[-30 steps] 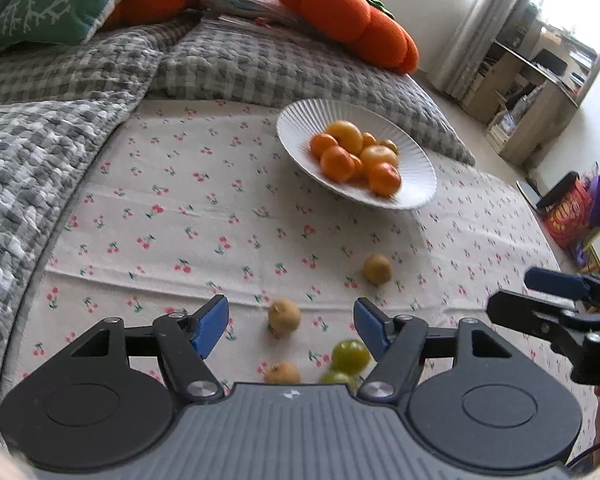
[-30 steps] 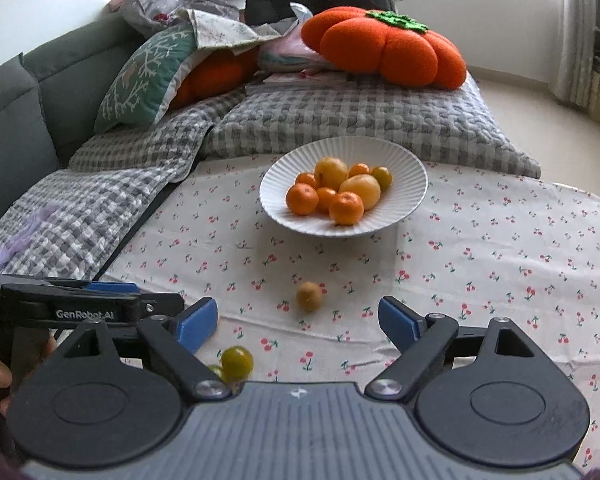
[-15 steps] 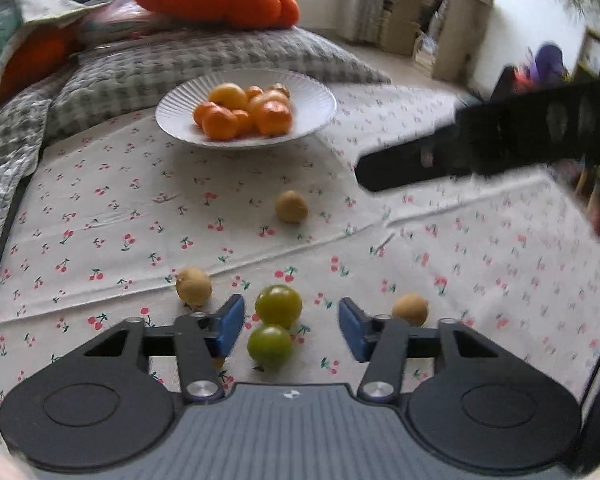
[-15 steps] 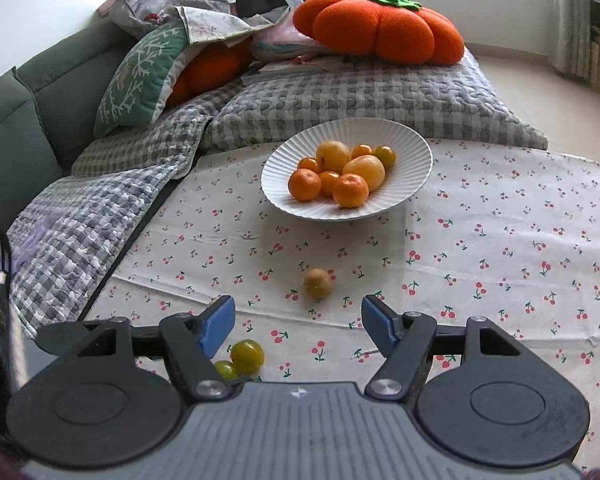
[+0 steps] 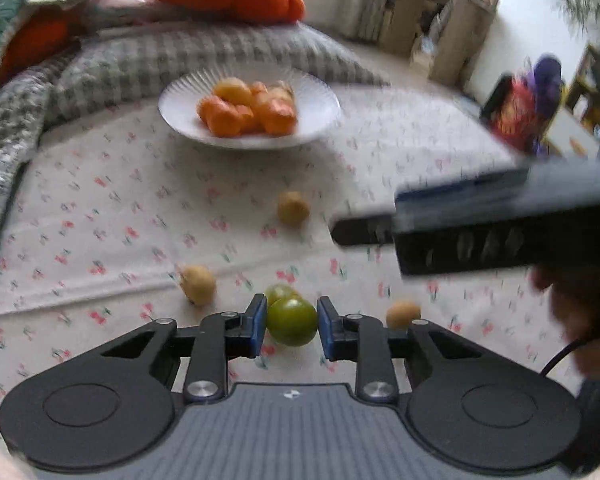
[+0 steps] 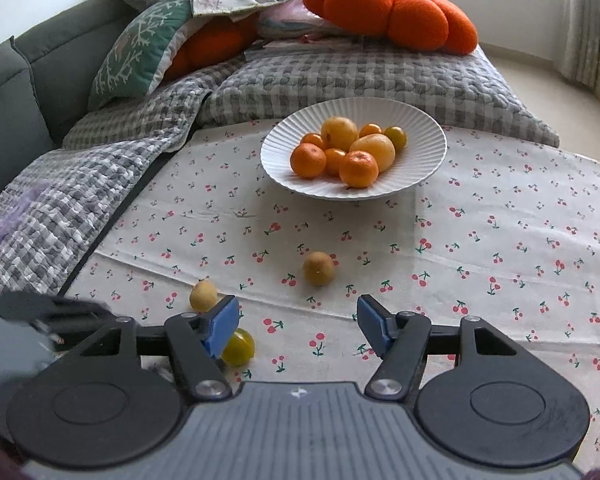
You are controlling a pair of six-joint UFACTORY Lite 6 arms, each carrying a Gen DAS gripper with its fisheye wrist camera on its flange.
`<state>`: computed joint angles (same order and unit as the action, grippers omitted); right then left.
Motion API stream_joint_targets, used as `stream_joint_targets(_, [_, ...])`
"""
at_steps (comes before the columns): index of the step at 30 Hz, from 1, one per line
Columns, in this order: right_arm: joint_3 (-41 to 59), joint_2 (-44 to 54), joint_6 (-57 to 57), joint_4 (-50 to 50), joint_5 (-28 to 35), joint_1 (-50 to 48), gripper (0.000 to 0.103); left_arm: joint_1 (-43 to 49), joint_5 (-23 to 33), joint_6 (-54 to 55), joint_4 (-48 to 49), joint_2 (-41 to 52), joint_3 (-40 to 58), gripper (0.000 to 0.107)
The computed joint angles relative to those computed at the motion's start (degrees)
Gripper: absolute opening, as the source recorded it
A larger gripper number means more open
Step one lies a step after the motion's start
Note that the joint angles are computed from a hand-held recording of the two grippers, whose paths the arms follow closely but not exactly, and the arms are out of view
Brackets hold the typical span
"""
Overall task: Organize fruits
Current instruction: 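Grasp a green lime with the left tool while the right tool grasps another lime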
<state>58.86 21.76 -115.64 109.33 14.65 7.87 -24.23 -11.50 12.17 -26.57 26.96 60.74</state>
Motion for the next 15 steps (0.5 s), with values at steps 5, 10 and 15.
stream_joint_targets(5, [1.4,2.5,1.0,-1.8,0.6,0.7,0.062,5.5,-0.6,-9.9,4.6,-4.0,-2.3,0.02])
stream_joint_targets(10, [2.1,6.1,-12.3,6.0,-0.3,5.6,0.061,7.8,0.5,-13.1,2.7,-3.1,-1.6,0.02])
stream_joint_targets(15, [3.7,9.6,-26.8,18.0,-0.6,8.2,0.06,7.4,0.1,-9.3,-1.7,-3.1,-1.3,0.02])
